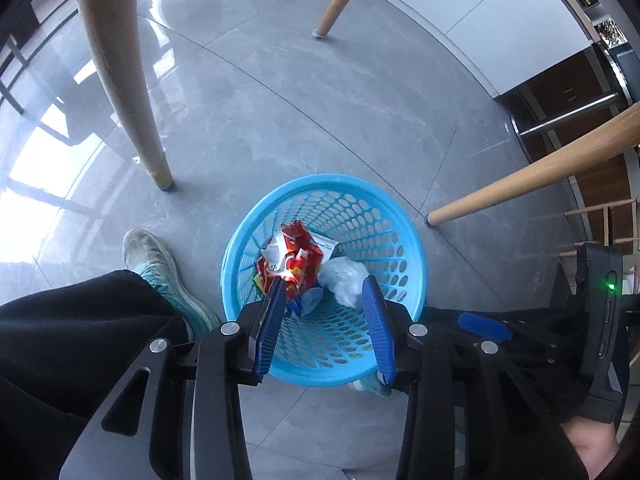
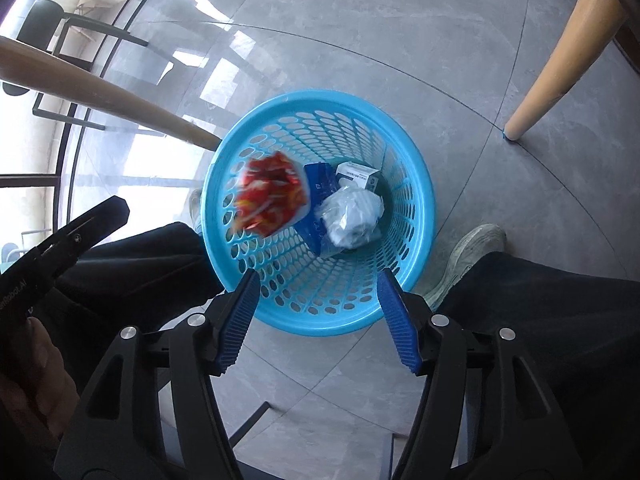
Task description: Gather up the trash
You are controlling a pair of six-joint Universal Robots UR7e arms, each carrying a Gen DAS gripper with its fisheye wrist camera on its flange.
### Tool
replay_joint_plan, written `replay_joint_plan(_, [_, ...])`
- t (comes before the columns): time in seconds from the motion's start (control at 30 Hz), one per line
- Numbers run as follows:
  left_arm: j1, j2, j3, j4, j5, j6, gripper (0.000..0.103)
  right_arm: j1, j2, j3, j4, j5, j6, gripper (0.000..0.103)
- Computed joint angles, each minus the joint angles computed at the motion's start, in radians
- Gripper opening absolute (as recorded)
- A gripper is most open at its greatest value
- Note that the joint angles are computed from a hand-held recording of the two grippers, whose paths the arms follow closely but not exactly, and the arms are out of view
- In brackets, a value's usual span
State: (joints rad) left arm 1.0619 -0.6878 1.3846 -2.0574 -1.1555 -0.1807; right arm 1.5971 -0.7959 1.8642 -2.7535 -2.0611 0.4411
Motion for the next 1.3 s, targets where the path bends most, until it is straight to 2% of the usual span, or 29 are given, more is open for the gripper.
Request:
replay_joint_plan(0.27, [-0.004, -0.027, 0.017, 0.004, 0.014, -0.016, 0.039, 0.048, -0.015, 0.012, -0.005, -0.056, -0.021, 0.06])
replay_joint_plan(0.37, [-0.01, -0.045, 0.031, 0.003, 0.02, -0.017, 0.04, 0.074, -0.025, 0.02, -0.02, -0.108, -0.022, 0.06])
replay_joint_plan(0.5, [-0.025, -0.077, 0.067, -0.027, 0.035, -0.001, 0.046, 0.095, -0.043, 0.035, -0.02, -0.128, -0.019, 0.061])
replay_joint_plan(0.6, [-0.038, -0.108, 0.098, -0.048, 0.033, 0.007, 0.051, 0.121, -0.056, 0.049, -0.033, -0.16, -0.035, 0.067])
replay_joint_plan(0.67, [-0.044, -0.128, 0.117, -0.055, 0.037, 0.009, 0.053, 0.139, -0.065, 0.057, -0.039, -0.177, -0.042, 0.067])
replay_joint_plan(0.77, [-0.061, -0.158, 0.15, -0.064, 0.07, 0.005, 0.053, 0.157, -0.091, 0.076, -0.041, -0.174, -0.039, 0.068])
replay_joint_plan(0.87, [-0.072, -0.189, 0.172, -0.082, 0.085, 0.001, 0.058, 0.178, -0.115, 0.098, -0.055, -0.179, -0.037, 0.074])
replay_joint_plan(0.97, [-0.085, -0.223, 0.197, -0.096, 0.109, -0.002, 0.062, 0.208, -0.148, 0.128, -0.074, -0.189, -0.044, 0.076])
replay_joint_plan(1.1, [-0.09, -0.271, 0.227, -0.107, 0.084, 0.006, 0.068, 0.254, -0.184, 0.167, -0.101, -0.214, -0.057, 0.081])
replay_joint_plan(1.3, [-0.112, -0.325, 0.279, -0.139, 0.102, 0.04, 0.074, 0.291, -0.237, 0.218, -0.111, -0.227, -0.036, 0.084])
